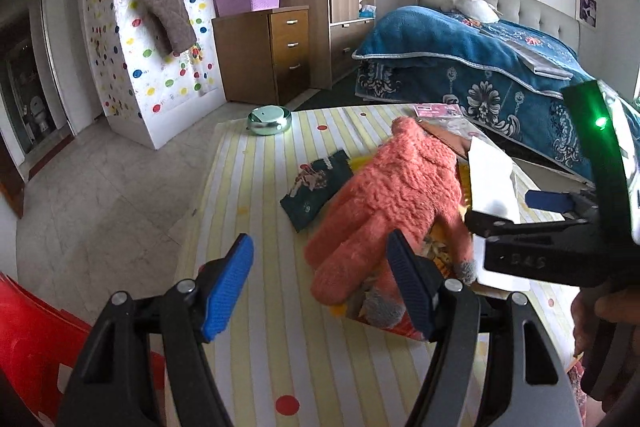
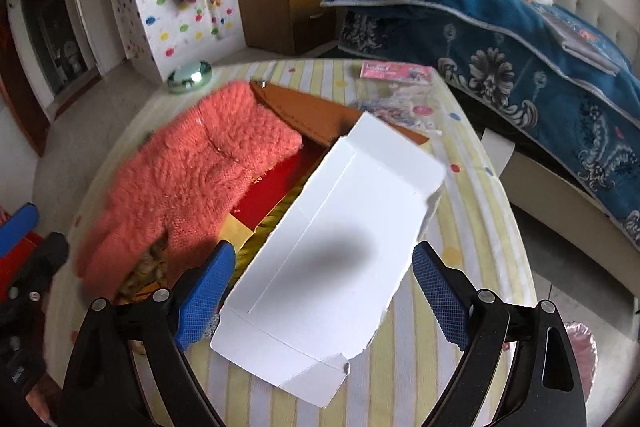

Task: Collect trash
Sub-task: 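Grasp the flattened white paper box with the right gripper and lift it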

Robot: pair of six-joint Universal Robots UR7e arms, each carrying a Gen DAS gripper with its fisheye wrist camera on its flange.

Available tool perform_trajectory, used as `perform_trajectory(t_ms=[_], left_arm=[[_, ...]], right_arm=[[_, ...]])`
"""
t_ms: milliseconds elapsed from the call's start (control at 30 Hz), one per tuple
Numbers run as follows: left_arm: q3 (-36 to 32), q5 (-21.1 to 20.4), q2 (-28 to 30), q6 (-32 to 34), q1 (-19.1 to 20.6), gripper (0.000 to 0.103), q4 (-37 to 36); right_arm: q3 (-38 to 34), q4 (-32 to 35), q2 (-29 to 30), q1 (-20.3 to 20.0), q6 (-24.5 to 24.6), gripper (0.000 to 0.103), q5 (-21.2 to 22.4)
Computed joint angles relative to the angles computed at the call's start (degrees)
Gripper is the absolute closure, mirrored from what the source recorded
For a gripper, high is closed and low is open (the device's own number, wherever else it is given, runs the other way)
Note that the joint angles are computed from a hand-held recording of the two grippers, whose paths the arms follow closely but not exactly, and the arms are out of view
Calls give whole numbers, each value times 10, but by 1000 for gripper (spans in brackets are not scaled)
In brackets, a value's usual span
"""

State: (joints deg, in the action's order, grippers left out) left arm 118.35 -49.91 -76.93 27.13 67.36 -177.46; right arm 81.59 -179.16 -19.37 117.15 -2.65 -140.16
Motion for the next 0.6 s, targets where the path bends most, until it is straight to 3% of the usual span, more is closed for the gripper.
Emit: perform_trajectory(t_ms=[100, 233, 400, 600], left_arm=[[3, -5, -4, -6, 0, 36, 10], [7, -9, -7, -12, -3, 36, 19], [11, -9, -12, -19, -8, 36, 28], [10, -7, -10, -28, -8, 35, 38]], right_arm=[[3, 57, -7, -1, 40, 14, -26], [42, 79, -34, -9, 85, 14, -20], [97, 31, -58, -14, 70, 14, -13], [113, -44, -61, -32, 50, 13, 34]])
